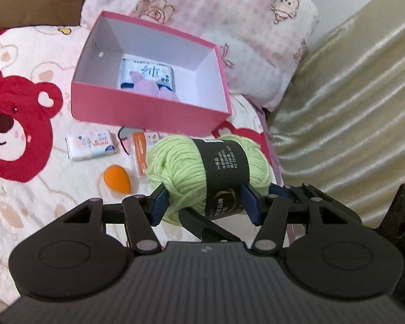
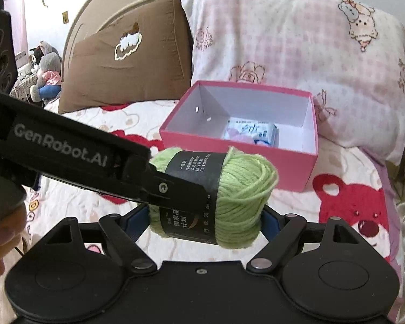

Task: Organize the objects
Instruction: 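Lift the yarn ball with the left tool and carry it into the pink box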

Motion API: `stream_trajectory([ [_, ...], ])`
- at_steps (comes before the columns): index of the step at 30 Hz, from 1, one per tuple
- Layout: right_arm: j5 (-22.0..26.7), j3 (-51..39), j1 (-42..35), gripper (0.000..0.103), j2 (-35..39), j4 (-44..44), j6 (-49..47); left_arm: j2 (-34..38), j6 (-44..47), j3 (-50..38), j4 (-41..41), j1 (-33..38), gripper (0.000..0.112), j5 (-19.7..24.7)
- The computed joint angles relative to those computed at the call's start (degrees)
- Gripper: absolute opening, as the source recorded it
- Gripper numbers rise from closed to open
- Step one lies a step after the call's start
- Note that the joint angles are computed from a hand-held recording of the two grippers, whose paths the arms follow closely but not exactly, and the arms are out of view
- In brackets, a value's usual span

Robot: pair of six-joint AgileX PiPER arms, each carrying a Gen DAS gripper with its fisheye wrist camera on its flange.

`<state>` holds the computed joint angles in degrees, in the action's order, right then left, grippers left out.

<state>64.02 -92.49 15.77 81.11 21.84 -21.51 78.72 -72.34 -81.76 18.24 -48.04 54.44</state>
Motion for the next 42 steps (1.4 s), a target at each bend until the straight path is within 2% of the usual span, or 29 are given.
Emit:
stream_trajectory([
  [3,-0.1,-2.1,-0.1,0.086,1.3,-0.1,0.7,0.2,0.5,-0.7,-0.4,1.1,0.056,-0.6],
  [10,0.9,-6.8,-1.0,0.086,4.1,0.1,2.2,2.1,8.5,-4.5,-4.9,5.2,0.056,-1.4],
  [16,3.4,-8.8,-5.6,0.086,5.6,4.0,0.7,3.6,17.7,-4.1,-13.7,9.9,0.056,-6.1],
  [19,0.7,-6.5,-6.6,0.085,4.9,5.5,-1.2,4.6,20.2,-4.5,-15.5,11.0,0.057,-6.6],
  [21,-0.9,-6.8,-5.9,0.078,5.5,3.9,-1.3,5.4,21.7,-5.1,-16.1,11.6,0.057,-6.6],
  [25,-0.3,-11.5,-4.1,0.076,8.7,1.2,-1.4,6.3,24.6,-5.9,-18.0,14.0,0.058,-7.2],
  [29,0.7,-17.5,-2.2,0.074,12.1,-1.8,-1.8,8.1,27.9,-8.9,-20.0,16.7,0.058,-6.9],
  [35,1.2,-26.0,-2.5,0.071,18.0,-1.7,-2.3,13.9,33.4,-17.8,-22.9,20.9,0.058,-3.7],
  [42,2.5,-33.2,-7.1,0.065,25.6,5.5,-3.8,21.3,39.1,-26.1,-26.0,24.4,0.058,-0.9],
])
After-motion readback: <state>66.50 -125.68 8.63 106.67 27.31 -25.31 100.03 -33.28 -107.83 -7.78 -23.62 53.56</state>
